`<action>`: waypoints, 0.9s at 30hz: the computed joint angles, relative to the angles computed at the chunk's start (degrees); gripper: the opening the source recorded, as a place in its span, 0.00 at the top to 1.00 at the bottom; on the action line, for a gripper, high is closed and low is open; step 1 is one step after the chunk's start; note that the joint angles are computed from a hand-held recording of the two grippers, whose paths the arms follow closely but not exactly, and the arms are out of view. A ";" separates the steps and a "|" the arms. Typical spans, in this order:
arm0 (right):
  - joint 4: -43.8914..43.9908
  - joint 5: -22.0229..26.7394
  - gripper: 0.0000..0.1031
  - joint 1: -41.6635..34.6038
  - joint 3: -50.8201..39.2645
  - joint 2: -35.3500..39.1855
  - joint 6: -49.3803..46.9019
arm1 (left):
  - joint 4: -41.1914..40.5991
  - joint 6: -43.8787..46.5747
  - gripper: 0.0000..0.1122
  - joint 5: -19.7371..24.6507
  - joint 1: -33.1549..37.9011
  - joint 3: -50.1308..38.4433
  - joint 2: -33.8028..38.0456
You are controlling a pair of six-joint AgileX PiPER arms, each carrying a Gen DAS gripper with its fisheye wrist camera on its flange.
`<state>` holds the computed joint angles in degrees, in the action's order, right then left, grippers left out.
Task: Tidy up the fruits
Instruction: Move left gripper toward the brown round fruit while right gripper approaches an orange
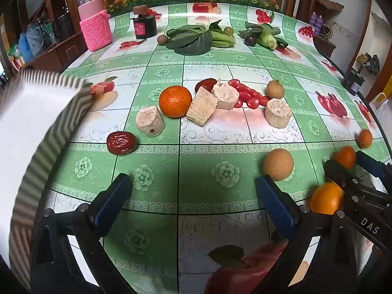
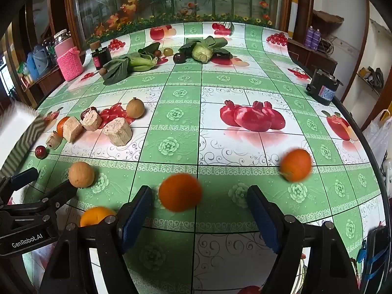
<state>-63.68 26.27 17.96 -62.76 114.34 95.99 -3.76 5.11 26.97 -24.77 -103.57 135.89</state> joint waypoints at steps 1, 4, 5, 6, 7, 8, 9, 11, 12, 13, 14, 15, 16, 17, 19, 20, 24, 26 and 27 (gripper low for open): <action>1.14 0.54 0.23 0.08 -0.35 0.15 -1.36 | 0.02 -0.02 0.08 -0.01 -0.01 -0.01 0.02; 0.99 0.16 0.23 -0.02 -0.24 0.05 -1.03 | 0.04 -0.05 0.08 -0.09 -0.04 0.07 0.00; 0.64 0.12 0.23 -0.01 -0.16 0.05 -0.66 | 0.04 -0.06 0.08 -0.10 -0.05 0.10 -0.01; 0.45 0.07 0.23 -0.01 -0.11 0.05 -0.48 | 0.05 -0.08 0.08 -0.13 -0.06 0.14 -0.03; 0.45 0.07 0.23 -0.01 -0.11 0.05 -0.48 | 0.07 -0.12 0.08 -0.16 -0.08 0.20 -0.06; 0.41 0.15 0.23 0.03 -0.13 0.07 -0.46 | 0.09 -0.15 0.08 -0.20 -0.10 0.26 -0.08; 0.41 0.15 0.23 0.03 -0.13 0.07 -0.46 | 0.11 -0.18 0.08 -0.24 -0.12 0.32 -0.11; 0.52 0.14 0.23 0.03 -0.15 0.06 -0.53 | 0.09 -0.14 0.08 0.31 -0.09 -0.16 -0.05; 0.52 0.14 0.23 0.03 -0.15 0.06 -0.53 | -0.11 0.05 0.08 0.21 0.01 -0.12 0.02; 0.52 0.12 0.23 0.01 -0.15 0.04 -0.55 | -0.11 0.05 0.08 0.21 0.01 -0.12 0.02; 0.52 0.12 0.23 0.01 -0.15 0.04 -0.55 | -0.13 0.07 0.08 0.22 0.02 -0.14 0.03; 0.54 0.15 0.23 0.03 -0.17 0.05 -0.55 | -0.13 0.07 0.08 0.22 0.02 -0.14 0.03; 0.54 0.15 0.23 0.03 -0.17 0.05 -0.55 | -0.13 0.07 0.08 0.22 0.02 -0.14 0.03; 0.64 0.21 0.23 0.05 -0.22 0.05 -0.66 | -0.13 0.07 0.08 0.22 0.02 -0.14 0.03; 1.25 0.10 0.20 -0.01 -0.59 0.26 -1.49 | -0.10 0.06 0.08 0.17 0.02 -0.09 0.01; 1.63 -0.43 0.16 -0.17 -0.71 0.35 -2.19 | -0.10 0.06 0.08 0.17 0.02 -0.09 0.01; 1.12 -1.43 0.14 -0.77 -0.14 0.17 -1.94 | -0.10 0.06 0.08 0.17 0.02 -0.09 0.01; 2.16 -1.25 0.13 -0.76 -0.81 0.47 -3.09 | -0.08 0.05 0.08 0.16 0.01 -0.07 0.00; 2.26 -1.17 0.13 -0.73 -0.92 0.53 -3.18 | -0.11 0.09 0.08 0.17 0.03 -0.08 0.00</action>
